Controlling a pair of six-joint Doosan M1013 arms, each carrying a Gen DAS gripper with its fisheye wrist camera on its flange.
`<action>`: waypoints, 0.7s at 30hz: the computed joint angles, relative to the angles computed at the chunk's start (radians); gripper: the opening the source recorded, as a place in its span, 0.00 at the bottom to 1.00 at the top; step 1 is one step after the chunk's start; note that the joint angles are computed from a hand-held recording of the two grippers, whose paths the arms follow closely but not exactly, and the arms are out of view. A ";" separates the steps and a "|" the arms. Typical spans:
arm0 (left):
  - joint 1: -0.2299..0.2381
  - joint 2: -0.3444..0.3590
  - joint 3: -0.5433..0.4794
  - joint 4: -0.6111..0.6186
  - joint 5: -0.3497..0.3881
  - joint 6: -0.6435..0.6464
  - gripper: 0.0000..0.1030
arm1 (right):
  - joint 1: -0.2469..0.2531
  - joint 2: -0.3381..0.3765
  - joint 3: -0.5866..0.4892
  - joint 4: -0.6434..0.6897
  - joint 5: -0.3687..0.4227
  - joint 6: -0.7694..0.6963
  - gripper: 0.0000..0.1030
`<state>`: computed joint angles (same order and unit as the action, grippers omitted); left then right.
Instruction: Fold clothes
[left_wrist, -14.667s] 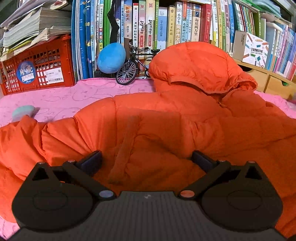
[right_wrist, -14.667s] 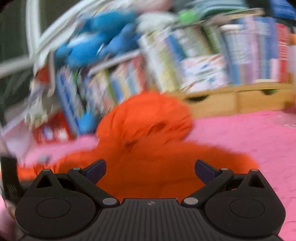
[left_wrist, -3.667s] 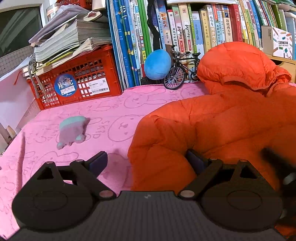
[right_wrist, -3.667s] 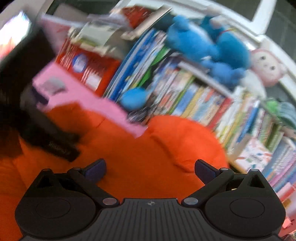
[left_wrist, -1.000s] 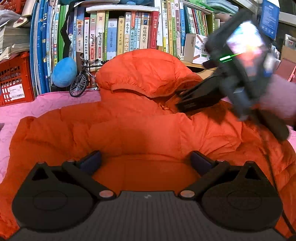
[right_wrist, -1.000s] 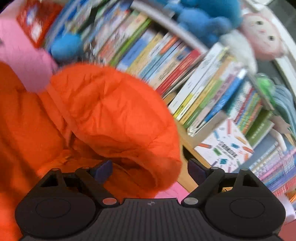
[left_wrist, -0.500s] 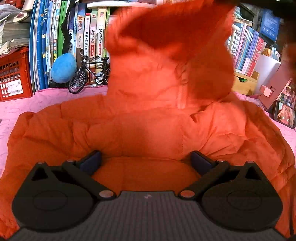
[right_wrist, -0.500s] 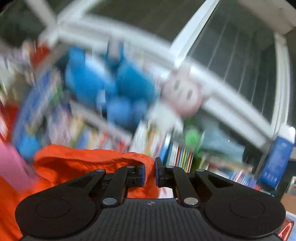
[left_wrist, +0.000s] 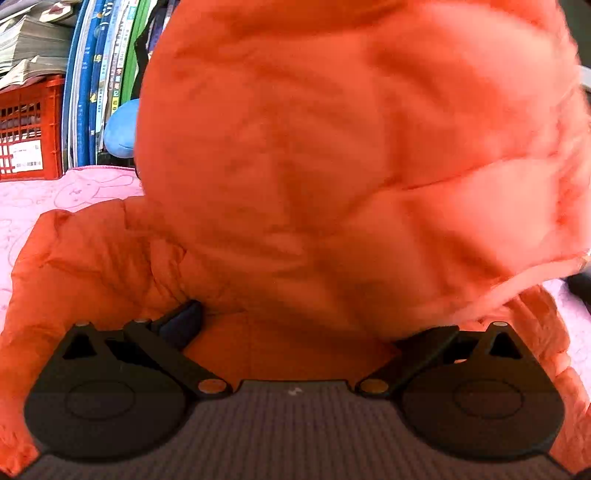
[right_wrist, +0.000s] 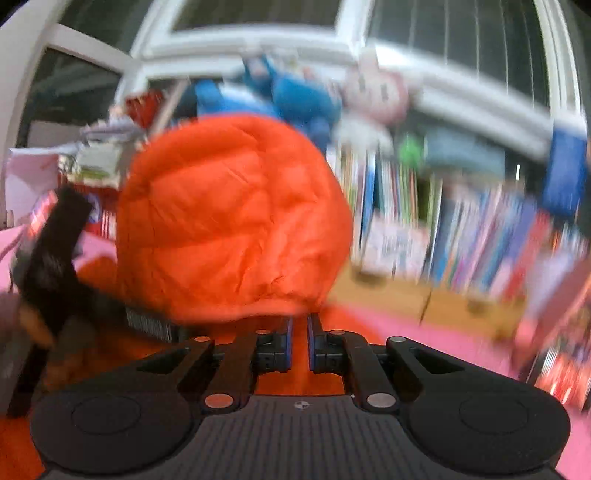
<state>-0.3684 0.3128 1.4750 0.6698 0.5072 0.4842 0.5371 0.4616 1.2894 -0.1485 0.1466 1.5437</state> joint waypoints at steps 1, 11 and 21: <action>-0.006 -0.006 0.006 0.031 0.016 -0.036 1.00 | -0.003 0.006 -0.008 0.085 0.043 -0.063 0.10; -0.080 -0.126 0.091 0.194 0.183 -0.157 1.00 | -0.039 0.060 -0.101 0.476 0.291 -0.295 0.12; -0.063 -0.140 -0.003 0.484 0.089 -0.448 1.00 | -0.048 0.069 -0.111 0.529 0.323 -0.304 0.14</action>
